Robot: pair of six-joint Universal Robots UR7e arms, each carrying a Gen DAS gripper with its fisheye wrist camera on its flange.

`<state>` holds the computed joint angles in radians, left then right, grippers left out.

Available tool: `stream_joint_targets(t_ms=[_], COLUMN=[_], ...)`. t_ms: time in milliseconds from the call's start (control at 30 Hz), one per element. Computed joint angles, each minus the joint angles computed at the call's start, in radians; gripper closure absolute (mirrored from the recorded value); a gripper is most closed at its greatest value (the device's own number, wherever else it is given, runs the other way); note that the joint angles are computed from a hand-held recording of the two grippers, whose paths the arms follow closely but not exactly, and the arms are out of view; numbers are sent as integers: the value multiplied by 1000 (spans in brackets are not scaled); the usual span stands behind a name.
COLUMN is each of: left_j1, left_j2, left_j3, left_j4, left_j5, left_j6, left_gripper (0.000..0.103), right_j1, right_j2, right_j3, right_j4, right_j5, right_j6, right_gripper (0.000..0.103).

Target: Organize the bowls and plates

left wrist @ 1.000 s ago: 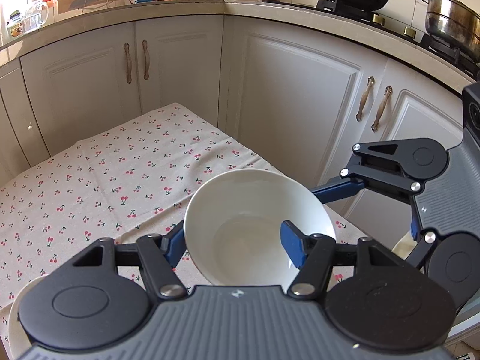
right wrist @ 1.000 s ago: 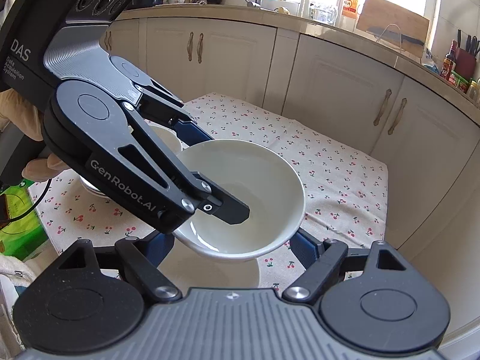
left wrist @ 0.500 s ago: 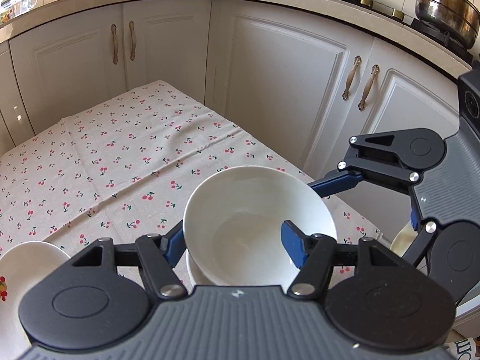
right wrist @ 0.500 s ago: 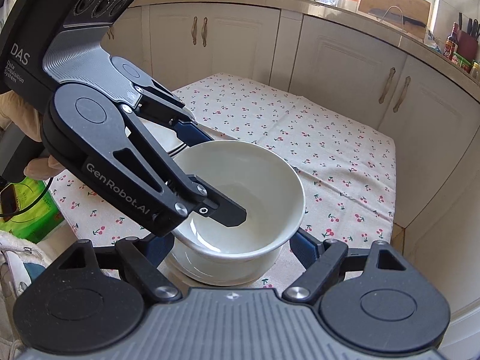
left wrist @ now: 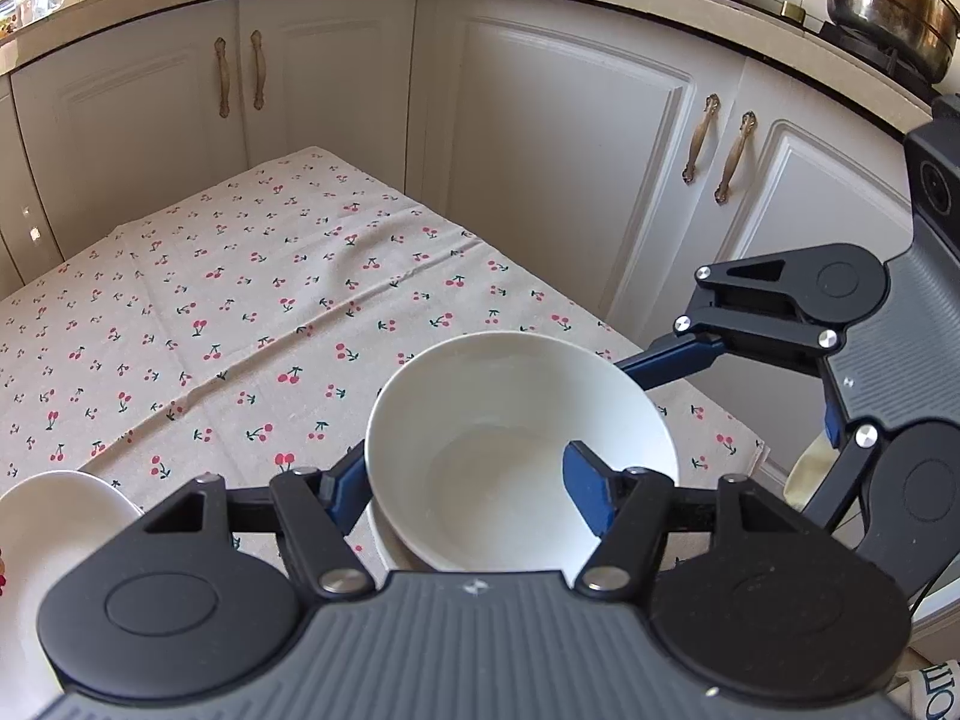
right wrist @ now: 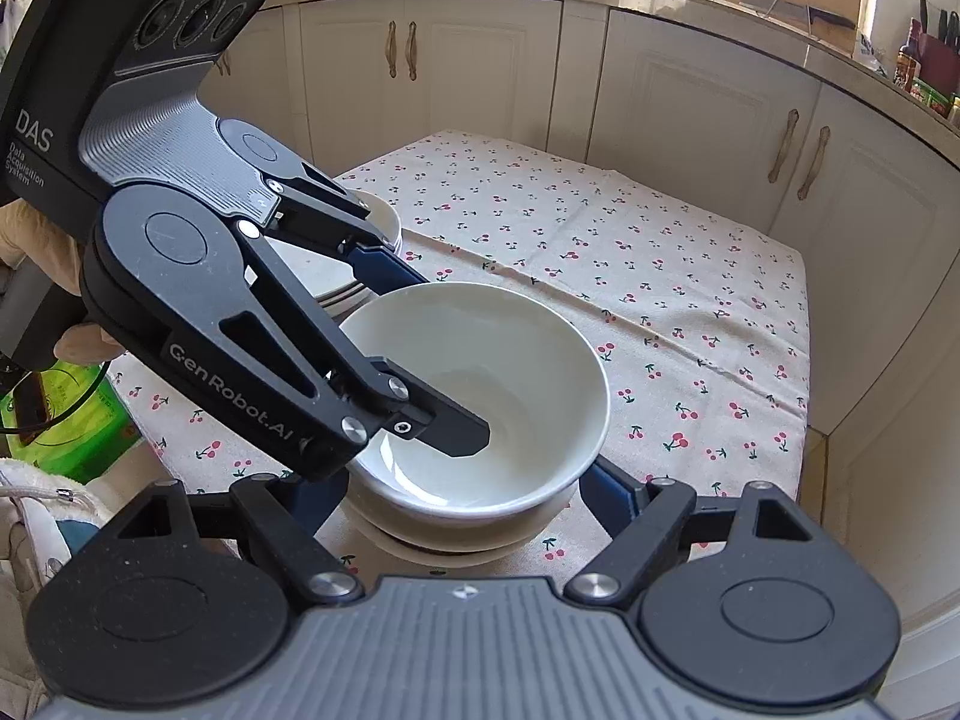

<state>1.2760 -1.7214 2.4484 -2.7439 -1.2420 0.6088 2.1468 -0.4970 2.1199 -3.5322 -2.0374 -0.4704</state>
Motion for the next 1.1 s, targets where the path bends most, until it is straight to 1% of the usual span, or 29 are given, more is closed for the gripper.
stream_joint_targets(t_ms=[100,300,400,433,467,533,733,833,933,1100], left_j1=[2,16,23,26,29,30,43,55,57,66], left_j2=[1,3,0,-2,-7,-18,-45,-60,-80,-111], left_j3=[-1,-4,-9,-12,-15,-14,-18,-23,-19,-13], left_j4=[2,-4,-5,-1,5,6,16,28,34,48], left_j5=[-6,-21,-20,-20,-21,-17,-11,-24,-23,-26], left_j6=[4,17,25,27,28,37,60,67,76,100], left_gripper=[34,32,31,31,31,28,27,27,26,25], right_j1=[-2,-13,-9,-5,-5,-2,6,10,9,9], right_j2=[-2,-5,3,6,5,-2,-12,-4,9,23], right_j3=[1,4,10,12,15,21,34,29,22,24], right_j4=[2,3,-29,-44,-53,-61,-129,-160,-148,-159], right_j5=[5,19,13,11,16,23,22,-2,-24,-8], right_j6=[7,18,-2,-13,-21,-24,-40,-25,-24,-30], right_gripper=[16,15,10,6,4,4,2,1,1,1])
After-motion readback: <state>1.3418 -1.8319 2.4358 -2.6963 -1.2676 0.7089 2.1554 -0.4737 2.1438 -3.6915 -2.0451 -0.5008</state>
